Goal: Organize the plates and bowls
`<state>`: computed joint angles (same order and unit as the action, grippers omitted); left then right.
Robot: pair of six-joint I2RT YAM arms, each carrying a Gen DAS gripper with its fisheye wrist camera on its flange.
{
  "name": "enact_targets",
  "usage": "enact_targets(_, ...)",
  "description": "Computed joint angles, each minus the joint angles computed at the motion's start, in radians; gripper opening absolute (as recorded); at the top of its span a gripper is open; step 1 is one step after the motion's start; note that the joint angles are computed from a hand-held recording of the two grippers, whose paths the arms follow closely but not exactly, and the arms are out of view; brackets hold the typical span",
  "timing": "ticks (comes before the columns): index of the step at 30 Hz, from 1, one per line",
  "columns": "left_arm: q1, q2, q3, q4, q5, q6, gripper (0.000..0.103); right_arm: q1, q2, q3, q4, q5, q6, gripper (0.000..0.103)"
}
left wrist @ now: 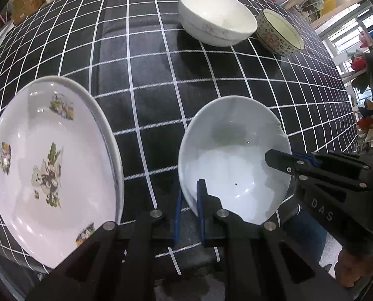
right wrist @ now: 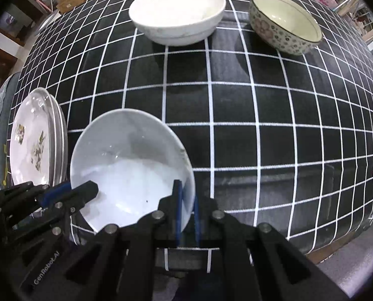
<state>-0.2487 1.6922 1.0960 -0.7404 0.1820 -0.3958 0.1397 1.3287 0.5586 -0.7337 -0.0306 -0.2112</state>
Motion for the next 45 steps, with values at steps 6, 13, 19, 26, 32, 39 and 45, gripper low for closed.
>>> enact_targets(6,-0.017,0.006,0.009,-0.003,-0.013,-0.016,0.010,0.005,-0.232,-0.093,-0.149,-0.006,0.010,0.011)
enact_targets(13,-0.010,-0.001,0.060,-0.043,-0.066,0.003,0.010,-0.069,-0.300,-0.037,-0.257,-0.022,-0.060,0.011)
enact_targets(19,0.054,-0.002,0.150,-0.102,-0.060,0.043,0.010,-0.186,-0.387,0.017,-0.365,-0.041,-0.173,0.011)
enact_targets(26,0.111,0.093,0.343,-0.173,-0.041,0.082,0.010,-0.136,-0.166,0.251,-0.337,-0.054,-0.091,0.011)
enact_targets(32,0.150,0.250,0.582,-0.249,0.009,0.102,0.010,-0.035,0.017,0.438,-0.302,-0.045,0.016,0.011)
enact_targets(39,0.161,0.433,0.822,-0.300,0.027,0.109,0.010,0.023,0.366,0.743,-0.285,-0.032,0.087,0.011)
enact_targets(45,0.167,0.595,1.020,-0.369,0.037,0.115,0.010,-0.001,0.502,0.835,-0.276,-0.049,0.077,0.011)
